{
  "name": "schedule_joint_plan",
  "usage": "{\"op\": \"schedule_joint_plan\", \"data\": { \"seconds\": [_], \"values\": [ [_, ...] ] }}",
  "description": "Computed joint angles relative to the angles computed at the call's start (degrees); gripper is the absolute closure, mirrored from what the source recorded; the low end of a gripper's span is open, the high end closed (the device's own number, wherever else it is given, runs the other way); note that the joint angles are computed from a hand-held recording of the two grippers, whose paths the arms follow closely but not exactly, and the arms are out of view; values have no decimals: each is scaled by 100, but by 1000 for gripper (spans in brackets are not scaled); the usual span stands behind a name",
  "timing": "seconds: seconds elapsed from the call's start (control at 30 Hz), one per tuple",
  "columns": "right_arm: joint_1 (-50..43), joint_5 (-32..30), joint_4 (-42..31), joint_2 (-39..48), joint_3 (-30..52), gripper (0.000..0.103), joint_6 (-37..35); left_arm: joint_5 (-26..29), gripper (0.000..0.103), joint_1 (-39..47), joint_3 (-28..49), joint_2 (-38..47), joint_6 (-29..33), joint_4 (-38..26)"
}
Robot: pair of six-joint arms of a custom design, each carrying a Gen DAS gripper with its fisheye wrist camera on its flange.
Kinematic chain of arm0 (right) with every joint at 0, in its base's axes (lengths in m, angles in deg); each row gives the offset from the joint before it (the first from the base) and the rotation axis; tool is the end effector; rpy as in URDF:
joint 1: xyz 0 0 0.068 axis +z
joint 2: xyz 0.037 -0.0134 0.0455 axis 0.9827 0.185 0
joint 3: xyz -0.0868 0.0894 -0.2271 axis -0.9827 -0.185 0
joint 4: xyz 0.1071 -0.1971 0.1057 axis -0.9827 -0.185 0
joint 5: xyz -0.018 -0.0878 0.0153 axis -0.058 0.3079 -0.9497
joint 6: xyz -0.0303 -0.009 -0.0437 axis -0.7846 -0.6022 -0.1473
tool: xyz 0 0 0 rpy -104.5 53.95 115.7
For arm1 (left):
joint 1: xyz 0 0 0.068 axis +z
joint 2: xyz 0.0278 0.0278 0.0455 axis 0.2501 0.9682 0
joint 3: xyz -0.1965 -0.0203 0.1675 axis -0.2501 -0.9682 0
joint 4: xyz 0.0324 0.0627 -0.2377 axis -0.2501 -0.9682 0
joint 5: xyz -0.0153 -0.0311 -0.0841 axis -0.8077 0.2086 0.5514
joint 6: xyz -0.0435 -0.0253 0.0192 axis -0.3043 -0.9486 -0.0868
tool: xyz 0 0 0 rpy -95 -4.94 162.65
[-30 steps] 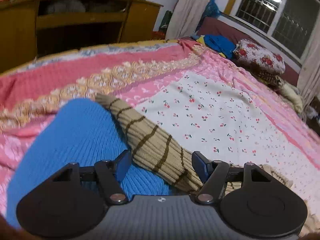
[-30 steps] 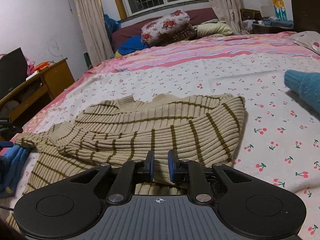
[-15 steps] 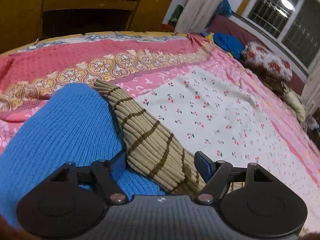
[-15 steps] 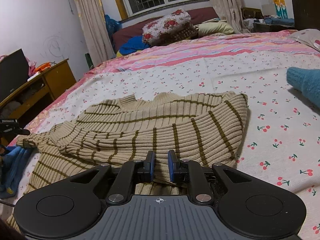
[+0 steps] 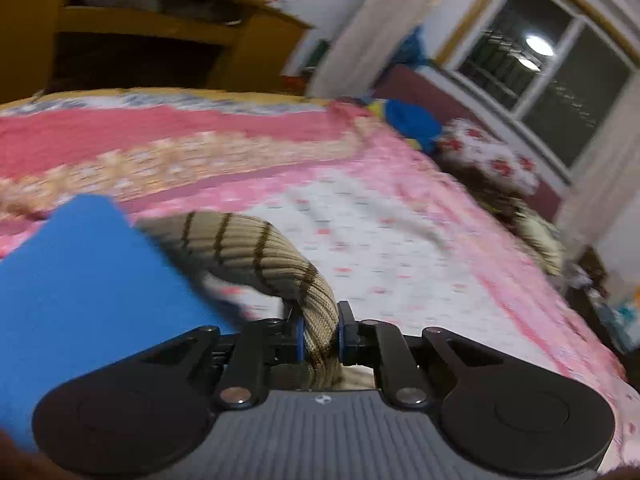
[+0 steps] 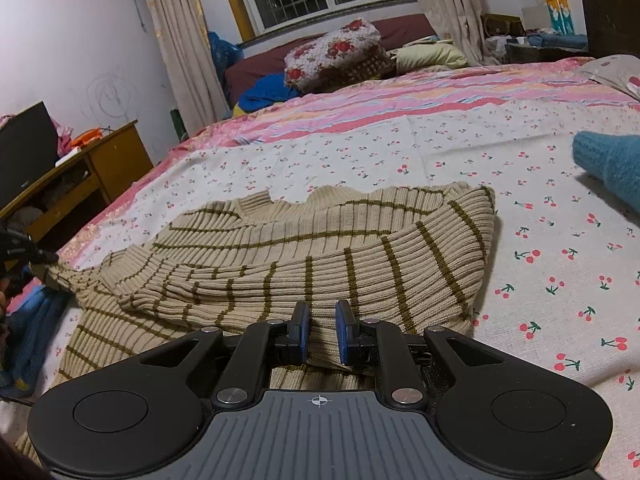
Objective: Fold small clothes
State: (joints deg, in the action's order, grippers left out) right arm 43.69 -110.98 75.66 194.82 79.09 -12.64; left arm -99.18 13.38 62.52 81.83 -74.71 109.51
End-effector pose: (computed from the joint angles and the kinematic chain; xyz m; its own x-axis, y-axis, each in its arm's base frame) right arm 0.2044 -0.1135 -0.0146 -0.6205 0.0225 -0.7838 -0.3112 0.9104 0.2726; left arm 0.1864 0.0057 0.0317 -0.2365 -0.6906 -0.6834 -0.5337 0.6801 -0.5026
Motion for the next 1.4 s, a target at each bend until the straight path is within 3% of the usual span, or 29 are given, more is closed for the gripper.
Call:
{"op": "schedule_joint_plan", "data": {
  "seconds": [0.2,0.43,0.57,0.8,1.03,1.17,1.27,1.4],
  "values": [
    [-78,-60,-251,-64,98,86,73,-707,83,-2173,330,-1534,674,-1305],
    [-280,-188,-604,-194,284,86,235,-988,79,-4213,1409,-885,1732,-2347],
    [-384,-242,-1003,-246,510,86,327,-1017,79,-4329,1712,-477,1294,-3082],
    [-485,-385,-1555,-347,685,86,210,-1410,72,-4640,1461,-787,676,-3488],
    [-475,-293,-1678,-377,618,82,-20,-1010,61,-4692,1413,-79,640,-2759],
    [-315,-146,-1568,-532,471,82,67,-742,60,-4555,1265,787,529,-1410],
    [-87,-154,-2010,-860,516,80,318,-598,60,-4443,1148,1323,441,-459],
    [694,198,-1993,-1353,441,75,1094,-549,59,-4424,1108,1612,585,10]
  ]
}}
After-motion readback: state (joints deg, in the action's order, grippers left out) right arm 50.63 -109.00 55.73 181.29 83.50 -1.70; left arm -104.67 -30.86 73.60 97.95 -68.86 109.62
